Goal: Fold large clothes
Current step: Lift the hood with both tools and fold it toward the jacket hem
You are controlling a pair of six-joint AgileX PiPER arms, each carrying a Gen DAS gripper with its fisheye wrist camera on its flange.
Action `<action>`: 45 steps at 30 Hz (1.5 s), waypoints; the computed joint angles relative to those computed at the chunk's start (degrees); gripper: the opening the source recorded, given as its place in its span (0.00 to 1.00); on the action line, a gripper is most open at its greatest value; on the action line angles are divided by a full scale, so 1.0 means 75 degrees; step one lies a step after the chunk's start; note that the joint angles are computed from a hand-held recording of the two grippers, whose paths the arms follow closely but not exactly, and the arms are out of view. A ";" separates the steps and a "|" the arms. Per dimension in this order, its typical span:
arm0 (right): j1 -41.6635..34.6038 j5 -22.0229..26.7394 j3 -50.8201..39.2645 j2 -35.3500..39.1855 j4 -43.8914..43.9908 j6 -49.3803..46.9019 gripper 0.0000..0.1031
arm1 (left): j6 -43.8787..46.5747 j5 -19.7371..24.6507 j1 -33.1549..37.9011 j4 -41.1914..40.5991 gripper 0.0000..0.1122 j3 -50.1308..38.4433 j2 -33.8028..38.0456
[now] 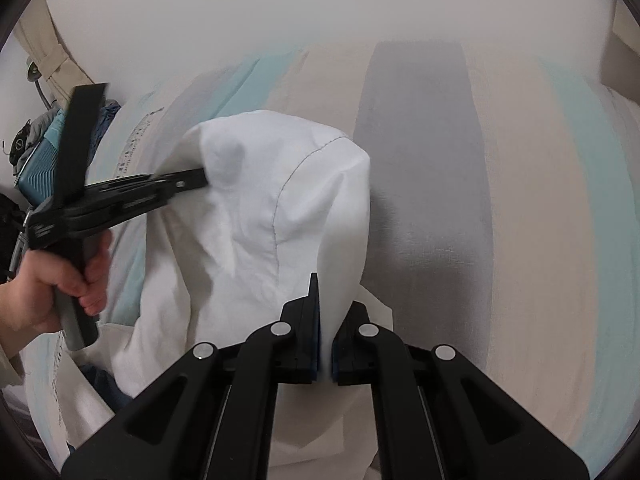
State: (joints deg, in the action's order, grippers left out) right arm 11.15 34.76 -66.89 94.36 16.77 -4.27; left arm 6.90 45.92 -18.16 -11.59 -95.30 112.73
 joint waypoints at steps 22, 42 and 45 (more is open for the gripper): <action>0.3923 0.1225 0.2199 -0.3594 -0.4433 0.6741 0.03 | 0.1412 -0.0061 0.0189 -0.0157 0.03 0.6039 -0.7040; 0.7234 0.2038 0.3680 -0.4220 -0.5945 1.1147 0.03 | -0.3796 0.1485 -0.3221 0.2969 0.04 0.8356 -1.0200; 0.7540 0.2069 0.3817 -0.4283 -0.6055 1.1512 0.03 | -0.5201 0.1846 -0.4521 0.3776 0.04 0.8488 -1.0326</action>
